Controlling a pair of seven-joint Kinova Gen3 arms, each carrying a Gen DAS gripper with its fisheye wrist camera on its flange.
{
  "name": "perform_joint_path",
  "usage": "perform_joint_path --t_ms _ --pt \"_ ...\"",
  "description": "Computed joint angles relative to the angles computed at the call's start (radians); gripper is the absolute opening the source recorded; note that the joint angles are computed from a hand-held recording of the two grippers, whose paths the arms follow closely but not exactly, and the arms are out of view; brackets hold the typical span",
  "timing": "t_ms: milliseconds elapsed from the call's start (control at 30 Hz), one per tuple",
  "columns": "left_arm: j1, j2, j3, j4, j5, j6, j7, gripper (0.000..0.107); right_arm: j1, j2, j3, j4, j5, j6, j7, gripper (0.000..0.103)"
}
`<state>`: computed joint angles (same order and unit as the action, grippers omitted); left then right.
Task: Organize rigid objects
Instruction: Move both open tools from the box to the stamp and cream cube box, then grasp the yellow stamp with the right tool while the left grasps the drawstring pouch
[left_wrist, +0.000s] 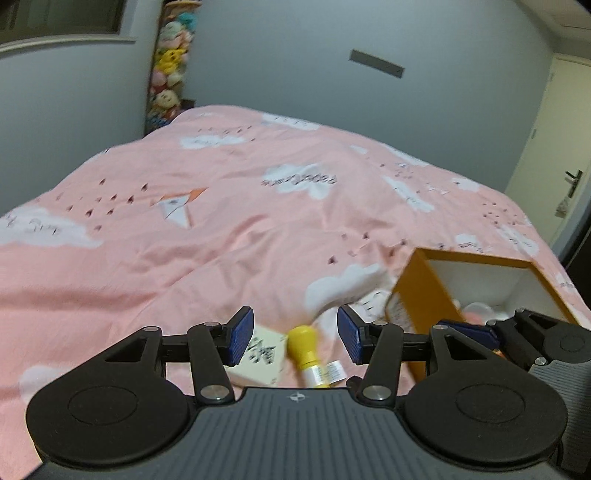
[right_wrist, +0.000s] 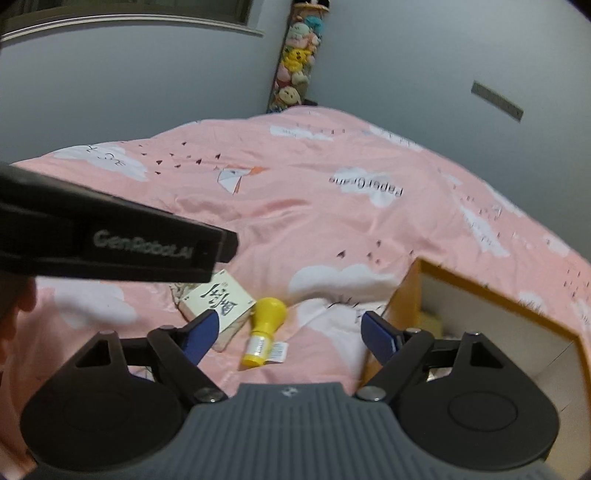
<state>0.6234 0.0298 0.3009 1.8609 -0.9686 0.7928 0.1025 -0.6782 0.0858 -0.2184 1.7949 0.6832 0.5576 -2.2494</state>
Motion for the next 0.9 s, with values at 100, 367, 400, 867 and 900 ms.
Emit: perform_joint_path --t_ms 100,367,400,867,900 --pt "-0.008 -0.002 -0.007 0.031 -0.002 -0.017 0.023 0.059 0.004 0.035 -0.004 -0.013 -0.046 -0.013 0.011 0.078" --pt "-0.031 0.005 -0.033 0.078 0.012 -0.049 0.092 0.06 -0.015 0.093 0.036 -0.029 -0.15 -0.028 0.061 0.078" --pt "-0.038 0.0 -0.037 0.086 0.02 -0.065 0.094 0.06 -0.016 0.098 0.042 -0.03 -0.158 -0.034 0.063 0.078" --pt "-0.122 0.02 -0.072 0.125 0.134 -0.237 -0.017 0.06 0.045 0.197 0.065 -0.095 -0.354 -0.048 0.212 0.055" --pt "-0.126 0.023 -0.08 0.127 0.145 -0.253 -0.031 0.06 0.051 0.204 0.063 -0.101 -0.373 -0.052 0.235 0.051"
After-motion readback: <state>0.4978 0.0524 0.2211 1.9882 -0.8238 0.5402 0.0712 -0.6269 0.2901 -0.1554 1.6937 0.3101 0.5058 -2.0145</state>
